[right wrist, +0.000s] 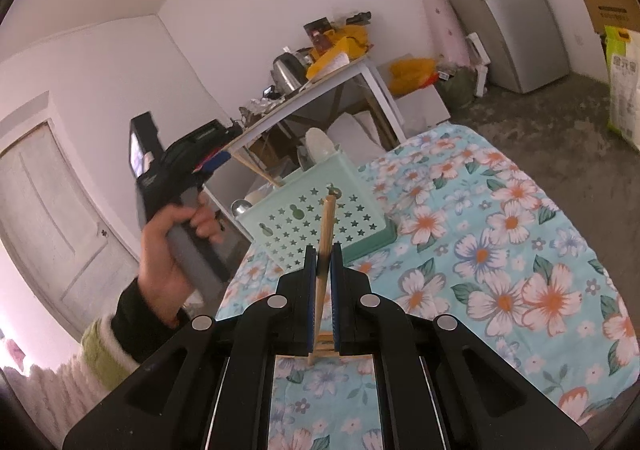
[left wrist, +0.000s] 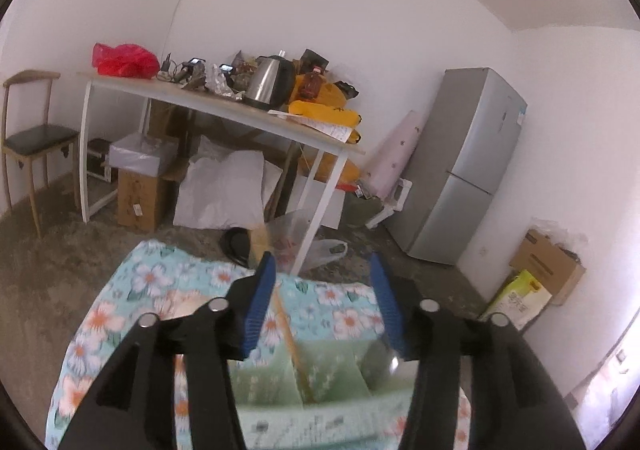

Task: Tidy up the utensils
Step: 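Insert the chopstick into the green holder with the left tool while the right lifts its chopstick, then lower the chopstick into the green holder and open the right tool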

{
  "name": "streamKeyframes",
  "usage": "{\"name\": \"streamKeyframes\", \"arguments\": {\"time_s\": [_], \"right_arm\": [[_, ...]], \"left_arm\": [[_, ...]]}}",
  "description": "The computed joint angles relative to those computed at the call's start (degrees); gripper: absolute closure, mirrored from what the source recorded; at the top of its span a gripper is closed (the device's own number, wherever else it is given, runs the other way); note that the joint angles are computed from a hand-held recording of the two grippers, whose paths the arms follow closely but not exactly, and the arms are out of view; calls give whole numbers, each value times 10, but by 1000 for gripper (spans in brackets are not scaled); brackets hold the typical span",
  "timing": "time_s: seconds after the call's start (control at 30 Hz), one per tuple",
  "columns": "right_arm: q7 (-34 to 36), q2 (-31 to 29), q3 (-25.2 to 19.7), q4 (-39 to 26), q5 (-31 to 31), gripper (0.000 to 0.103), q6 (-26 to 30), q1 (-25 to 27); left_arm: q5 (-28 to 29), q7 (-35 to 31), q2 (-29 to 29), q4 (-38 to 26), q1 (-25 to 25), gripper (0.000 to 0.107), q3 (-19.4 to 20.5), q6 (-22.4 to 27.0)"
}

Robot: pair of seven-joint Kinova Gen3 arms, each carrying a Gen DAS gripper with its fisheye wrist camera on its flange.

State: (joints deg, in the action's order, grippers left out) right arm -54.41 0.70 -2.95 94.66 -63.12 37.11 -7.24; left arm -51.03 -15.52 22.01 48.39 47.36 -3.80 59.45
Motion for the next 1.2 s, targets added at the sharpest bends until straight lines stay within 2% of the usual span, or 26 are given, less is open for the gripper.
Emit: {"name": "streamKeyframes", "arguments": {"time_s": [0.03, 0.1, 0.17, 0.23, 0.27, 0.33, 0.37, 0.5, 0.57, 0.63, 0.8, 0.9, 0.97, 1.07, 1.2], "right_arm": [[2, -3, 0, 0, -1, 99, 1, 0], [10, -10, 2, 3, -7, 99, -3, 0], [22, -13, 4, 3, -18, 99, -7, -2], [26, -14, 5, -9, -17, 99, -10, -7], [27, -14, 3, -20, -9, 99, -16, -10], [37, -16, 20, -35, -4, 99, -31, -36], [50, -16, 41, -50, -9, 99, -38, -63], [107, -19, 108, -94, -15, 99, -102, -169], [118, -8, 126, -129, 22, 99, -148, -222], [100, 14, 160, -166, 69, 99, -166, -275], [29, 91, 289, -260, 185, 99, -152, -405], [-25, 136, 326, -304, 255, 99, -128, -433], [-54, 154, 319, -319, 302, 99, -121, -432], [-85, 175, 332, -325, 372, 99, -120, -455], [-134, 190, 265, -355, 464, 99, -67, -419]], "left_arm": [[-19, 20, -15, 27, 15, 52, -2, 0], [-66, 66, -29, 66, 60, 41, -30, 12], [-111, 112, -42, 106, 113, 38, -56, 45], [-143, 159, -63, 152, 152, 36, -59, 72], [-162, 182, -72, 171, 157, 34, -47, 85], [-192, 222, -89, 205, 148, 32, 3, 121], [-196, 233, -100, 225, 145, 32, 27, 138], [-185, 242, -125, 267, 143, 29, 70, 180], [-171, 241, -137, 285, 136, 28, 89, 184], [-160, 242, -147, 306, 128, 27, 108, 184], [-146, 299, -176, 370, 102, 26, 145, 162], [-125, 305, -191, 395, 74, 26, 161, 128], [-120, 305, -195, 404, 59, 25, 173, 119], [-135, 305, -195, 411, 44, 25, 197, 126], [-143, 296, -199, 418, 18, 23, 225, 120]]}}
